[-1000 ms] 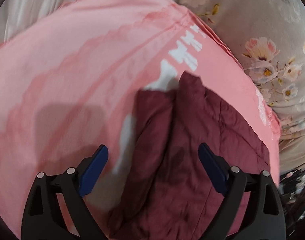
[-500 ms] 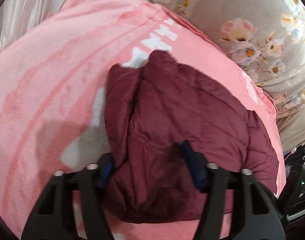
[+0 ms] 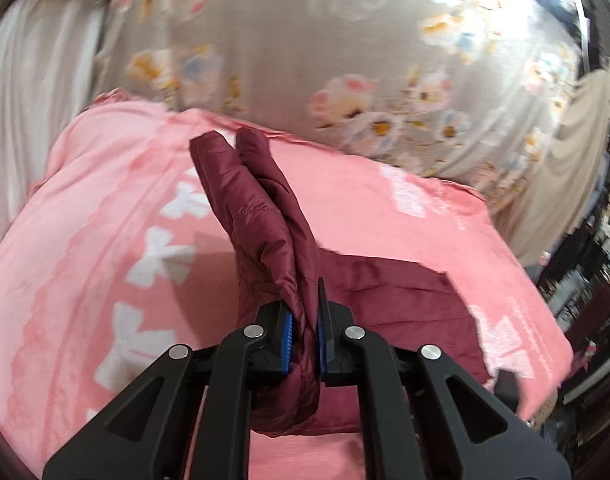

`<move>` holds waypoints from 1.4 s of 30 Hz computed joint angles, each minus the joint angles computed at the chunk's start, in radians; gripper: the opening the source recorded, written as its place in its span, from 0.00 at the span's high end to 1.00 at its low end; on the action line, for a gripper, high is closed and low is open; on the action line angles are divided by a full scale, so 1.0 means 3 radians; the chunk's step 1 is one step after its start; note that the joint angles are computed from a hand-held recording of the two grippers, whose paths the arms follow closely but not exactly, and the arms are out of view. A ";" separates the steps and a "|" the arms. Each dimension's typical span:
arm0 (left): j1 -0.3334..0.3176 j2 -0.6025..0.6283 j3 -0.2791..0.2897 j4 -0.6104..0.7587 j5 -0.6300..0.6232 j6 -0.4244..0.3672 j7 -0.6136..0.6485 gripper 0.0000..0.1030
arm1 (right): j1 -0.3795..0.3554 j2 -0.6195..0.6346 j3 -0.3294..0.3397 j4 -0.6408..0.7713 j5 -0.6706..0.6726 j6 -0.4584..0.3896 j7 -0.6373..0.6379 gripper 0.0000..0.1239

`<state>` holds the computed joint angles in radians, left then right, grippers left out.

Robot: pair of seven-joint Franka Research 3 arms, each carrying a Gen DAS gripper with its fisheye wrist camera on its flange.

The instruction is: Fold large clothes

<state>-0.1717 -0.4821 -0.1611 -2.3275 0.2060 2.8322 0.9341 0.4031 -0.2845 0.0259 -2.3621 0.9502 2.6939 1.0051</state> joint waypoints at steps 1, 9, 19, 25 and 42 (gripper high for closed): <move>-0.0071 0.0050 0.0004 0.0074 -0.0027 -0.0010 0.0054 0.92 | 0.0019 0.0017 -0.0022 0.0006 0.0067 -0.0013 -0.0041 0.95; -0.0386 0.0532 -0.0143 0.0666 -0.0124 -0.0168 0.0413 0.92 | -0.0036 0.0265 -0.0137 0.0195 0.0705 -0.0406 -0.0408 0.96; -0.0642 0.1784 -0.0462 0.1796 -0.0003 -0.0556 0.0509 0.93 | -0.0572 -0.0611 -0.0364 -0.0690 0.1276 -0.0696 -0.0805 0.97; -0.0803 0.2387 -0.0497 0.2285 -0.0013 -0.0946 0.0505 0.93 | -0.0767 -0.1052 -0.0387 -0.1102 0.0691 -0.0234 -0.0511 0.97; -0.0544 0.2239 -0.0723 0.2229 -0.1041 -0.0566 0.1282 0.45 | 0.0012 -0.1335 -0.0574 -0.1358 0.0446 0.1407 -0.0277 0.63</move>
